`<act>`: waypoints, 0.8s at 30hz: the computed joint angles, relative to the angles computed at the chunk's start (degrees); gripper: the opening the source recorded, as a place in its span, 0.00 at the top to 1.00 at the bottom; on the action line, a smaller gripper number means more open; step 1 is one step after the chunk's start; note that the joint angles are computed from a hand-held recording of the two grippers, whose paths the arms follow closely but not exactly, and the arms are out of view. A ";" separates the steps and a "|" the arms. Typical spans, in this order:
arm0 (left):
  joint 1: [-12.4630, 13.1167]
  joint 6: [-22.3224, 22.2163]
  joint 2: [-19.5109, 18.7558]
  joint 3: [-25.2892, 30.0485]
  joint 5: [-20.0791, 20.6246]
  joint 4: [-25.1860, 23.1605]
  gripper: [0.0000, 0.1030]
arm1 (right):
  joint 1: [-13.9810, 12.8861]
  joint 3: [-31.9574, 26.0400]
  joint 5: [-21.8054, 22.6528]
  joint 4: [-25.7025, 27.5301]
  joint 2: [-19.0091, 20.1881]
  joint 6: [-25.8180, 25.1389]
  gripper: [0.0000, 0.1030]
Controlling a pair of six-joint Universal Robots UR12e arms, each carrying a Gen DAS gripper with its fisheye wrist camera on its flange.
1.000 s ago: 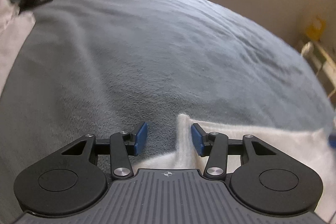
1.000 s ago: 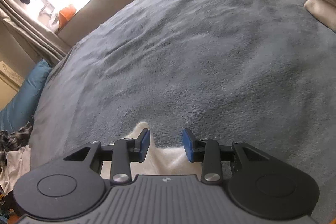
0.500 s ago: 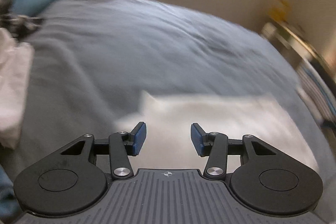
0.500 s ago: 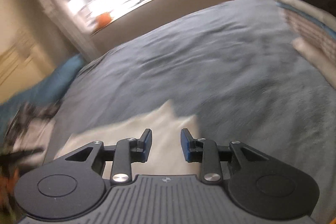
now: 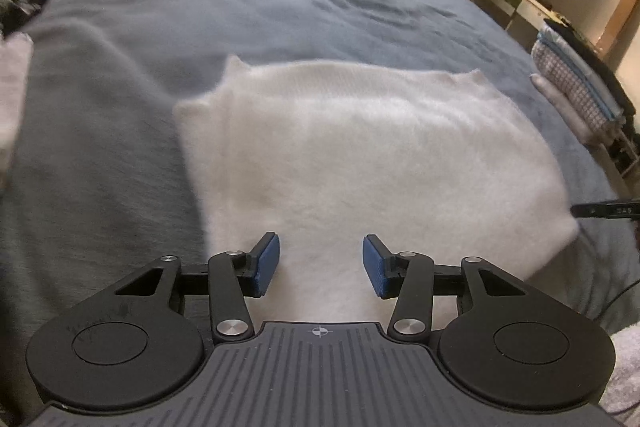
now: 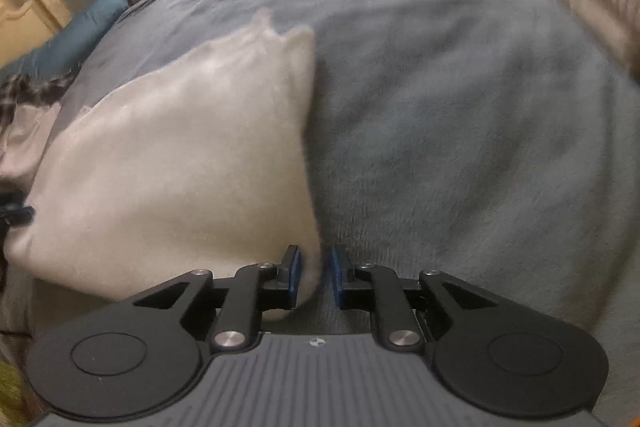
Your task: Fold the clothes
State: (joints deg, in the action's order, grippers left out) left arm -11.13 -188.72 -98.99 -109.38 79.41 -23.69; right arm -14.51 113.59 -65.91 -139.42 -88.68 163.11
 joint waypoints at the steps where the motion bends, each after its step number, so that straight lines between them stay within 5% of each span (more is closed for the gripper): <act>1: 0.21 0.12 0.69 -0.44 -0.06 -0.20 0.55 | 0.06 -0.05 0.34 -0.13 -0.45 -0.60 0.84; 7: 1.84 0.40 4.21 -3.69 -3.47 -3.27 0.55 | -0.44 0.38 10.65 2.22 -2.79 -8.35 0.85; 11: 3.13 -4.11 5.78 -5.84 -4.86 -2.30 0.55 | 2.24 0.54 0.24 3.43 -0.57 -10.39 0.85; 15: 4.90 -5.95 7.99 -8.14 -6.92 -1.47 0.55 | 1.20 -0.91 2.59 5.63 -0.24 -4.96 0.85; 20: 5.16 -6.33 7.77 -9.11 -7.43 -0.97 0.55 | 2.52 -2.15 1.66 6.03 -0.66 -8.67 0.84; 24: 6.20 -8.63 6.68 -9.75 -10.78 0.84 0.56 | 3.34 -3.29 8.99 6.88 -0.68 -11.51 0.84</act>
State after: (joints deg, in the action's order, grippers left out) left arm -4.93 -197.35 -92.31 -119.14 68.63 -22.85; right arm -11.17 110.30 -56.92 -132.55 -89.36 151.60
